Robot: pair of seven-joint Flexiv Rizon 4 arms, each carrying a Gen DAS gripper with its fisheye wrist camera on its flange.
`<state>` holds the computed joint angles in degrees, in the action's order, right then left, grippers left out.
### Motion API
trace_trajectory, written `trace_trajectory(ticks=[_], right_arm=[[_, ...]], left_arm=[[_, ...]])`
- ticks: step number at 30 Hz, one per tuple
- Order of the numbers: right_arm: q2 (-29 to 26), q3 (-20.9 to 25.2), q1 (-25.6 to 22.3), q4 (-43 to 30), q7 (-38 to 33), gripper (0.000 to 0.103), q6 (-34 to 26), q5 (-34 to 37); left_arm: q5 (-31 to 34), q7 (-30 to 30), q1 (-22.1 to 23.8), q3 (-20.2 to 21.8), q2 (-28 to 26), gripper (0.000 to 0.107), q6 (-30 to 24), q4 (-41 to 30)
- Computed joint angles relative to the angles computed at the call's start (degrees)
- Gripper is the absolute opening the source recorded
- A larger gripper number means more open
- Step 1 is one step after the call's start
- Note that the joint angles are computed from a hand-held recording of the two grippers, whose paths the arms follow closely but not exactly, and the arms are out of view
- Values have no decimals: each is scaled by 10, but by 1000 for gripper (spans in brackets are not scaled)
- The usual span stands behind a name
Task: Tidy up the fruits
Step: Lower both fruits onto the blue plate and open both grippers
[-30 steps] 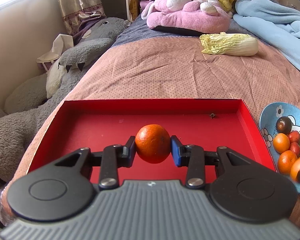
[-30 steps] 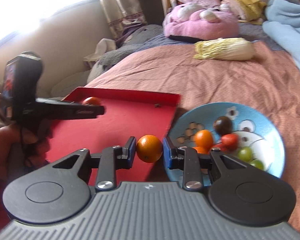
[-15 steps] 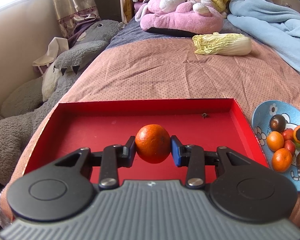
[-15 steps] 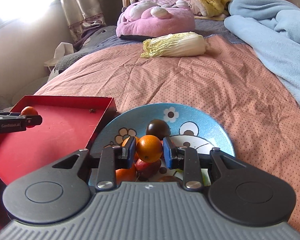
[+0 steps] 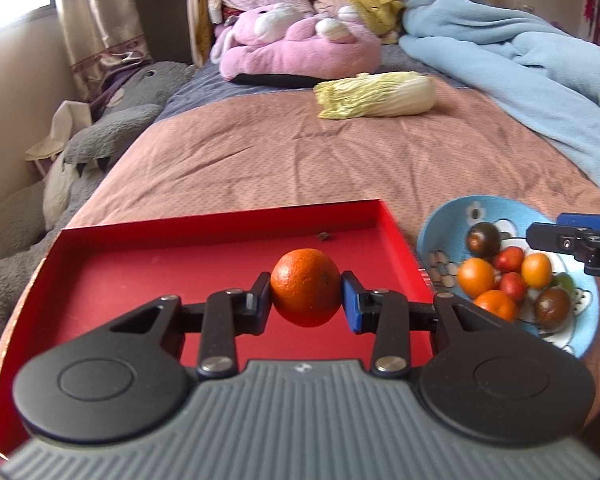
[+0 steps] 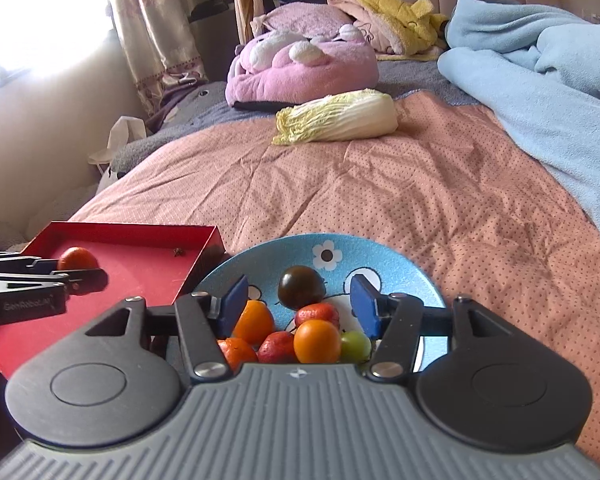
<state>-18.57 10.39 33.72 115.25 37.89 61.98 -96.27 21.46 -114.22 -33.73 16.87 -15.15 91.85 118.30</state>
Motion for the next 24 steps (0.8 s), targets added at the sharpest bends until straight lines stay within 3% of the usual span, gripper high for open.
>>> trace_trajectory(ticks=[10,24], right_arm=[[62,31,8,78,-48,66,-28,67],[62,31,10,98,-38,66,14,77]], left_arm=[[-102,123,76,-164,-24,40,27,8],[-171,219,0,-156,-96,41,-4,-86]])
